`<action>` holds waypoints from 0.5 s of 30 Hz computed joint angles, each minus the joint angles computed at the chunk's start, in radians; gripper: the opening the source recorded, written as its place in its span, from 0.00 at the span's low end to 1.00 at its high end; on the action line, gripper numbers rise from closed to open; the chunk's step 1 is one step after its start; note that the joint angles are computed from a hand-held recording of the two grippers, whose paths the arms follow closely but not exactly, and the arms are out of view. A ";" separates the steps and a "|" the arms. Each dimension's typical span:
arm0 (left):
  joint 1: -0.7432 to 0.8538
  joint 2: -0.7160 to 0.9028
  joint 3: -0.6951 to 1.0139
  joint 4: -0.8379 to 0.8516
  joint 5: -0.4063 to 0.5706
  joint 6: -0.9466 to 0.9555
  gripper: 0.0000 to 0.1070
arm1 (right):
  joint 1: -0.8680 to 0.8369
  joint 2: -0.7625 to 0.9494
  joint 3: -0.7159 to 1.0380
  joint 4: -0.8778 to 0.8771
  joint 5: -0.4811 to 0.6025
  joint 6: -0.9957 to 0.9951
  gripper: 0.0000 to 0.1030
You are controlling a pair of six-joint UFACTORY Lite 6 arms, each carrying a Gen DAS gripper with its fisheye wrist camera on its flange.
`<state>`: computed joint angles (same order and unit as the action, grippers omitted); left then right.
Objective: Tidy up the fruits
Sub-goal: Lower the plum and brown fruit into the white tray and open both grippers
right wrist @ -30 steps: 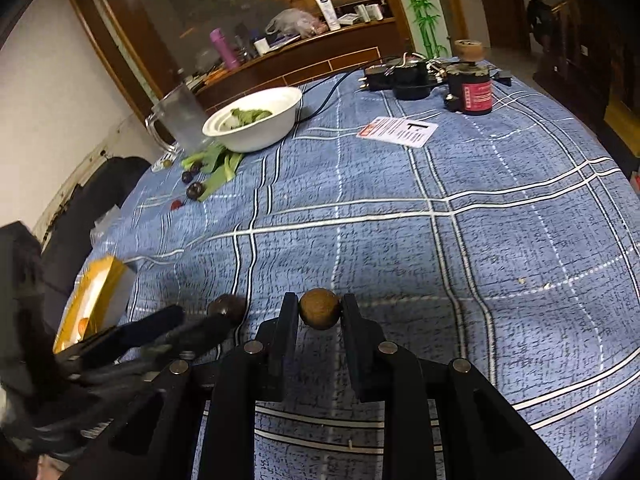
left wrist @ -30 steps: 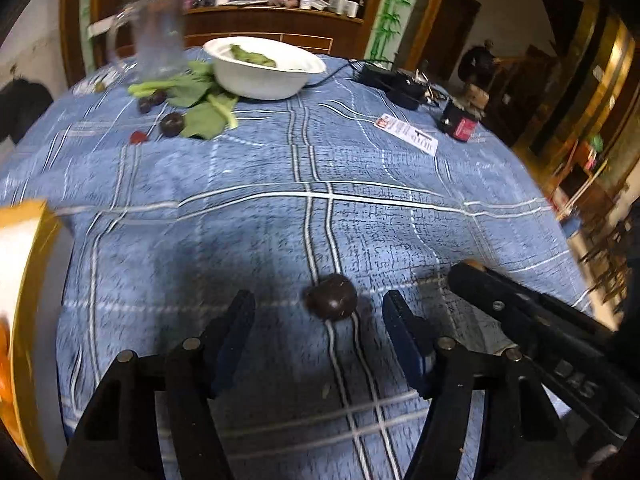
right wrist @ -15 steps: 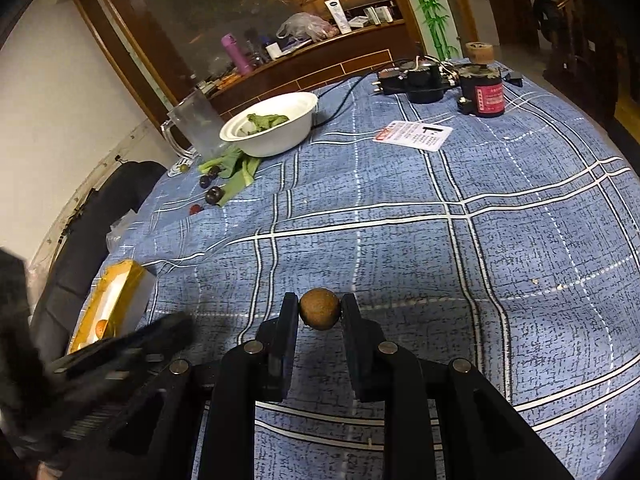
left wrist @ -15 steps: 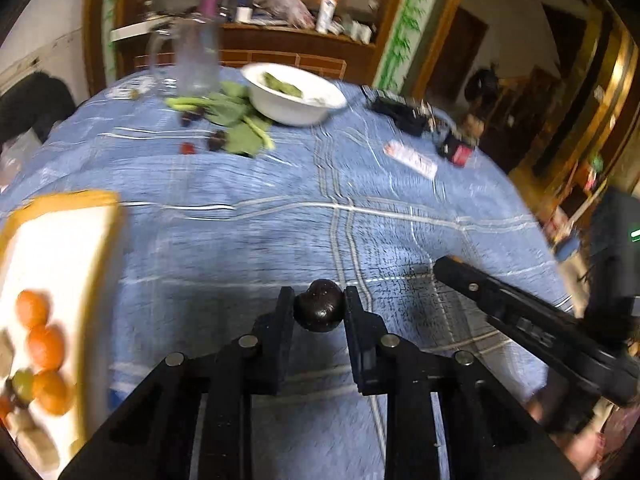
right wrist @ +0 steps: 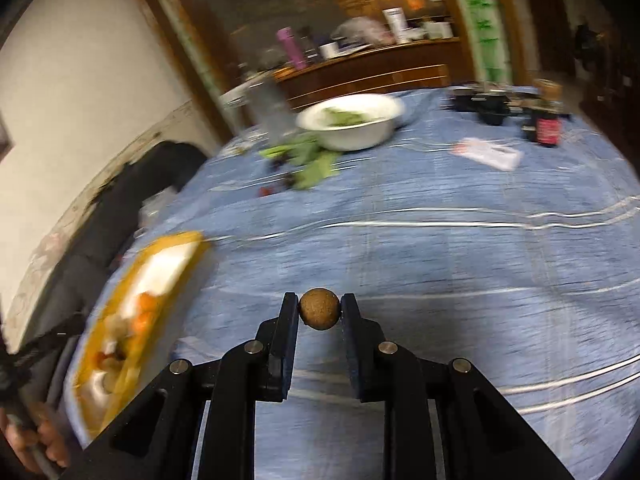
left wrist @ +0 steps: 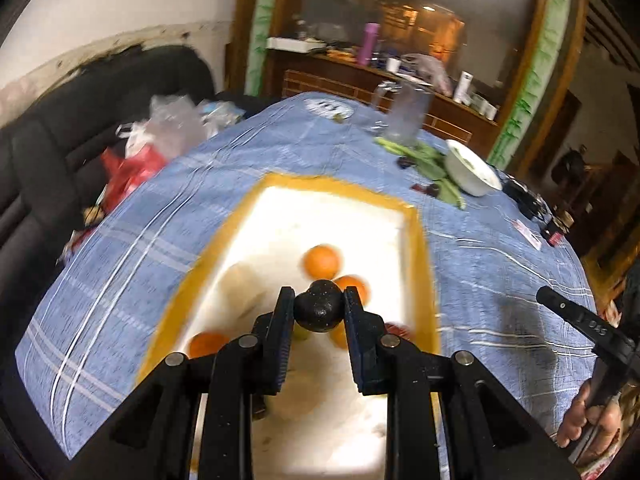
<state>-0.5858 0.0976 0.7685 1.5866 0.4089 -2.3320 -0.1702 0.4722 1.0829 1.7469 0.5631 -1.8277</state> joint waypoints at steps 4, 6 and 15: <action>0.013 -0.062 -0.110 0.147 -0.061 -0.173 0.22 | 0.171 -0.052 -0.001 -0.099 0.023 0.148 0.23; -0.004 -0.064 -0.138 0.198 -0.074 -0.236 0.22 | 0.255 -0.044 0.030 -0.143 0.014 0.216 0.23; -0.055 -0.059 -0.198 0.312 -0.050 -0.395 0.44 | 0.548 0.152 0.281 -0.394 -0.254 0.552 0.31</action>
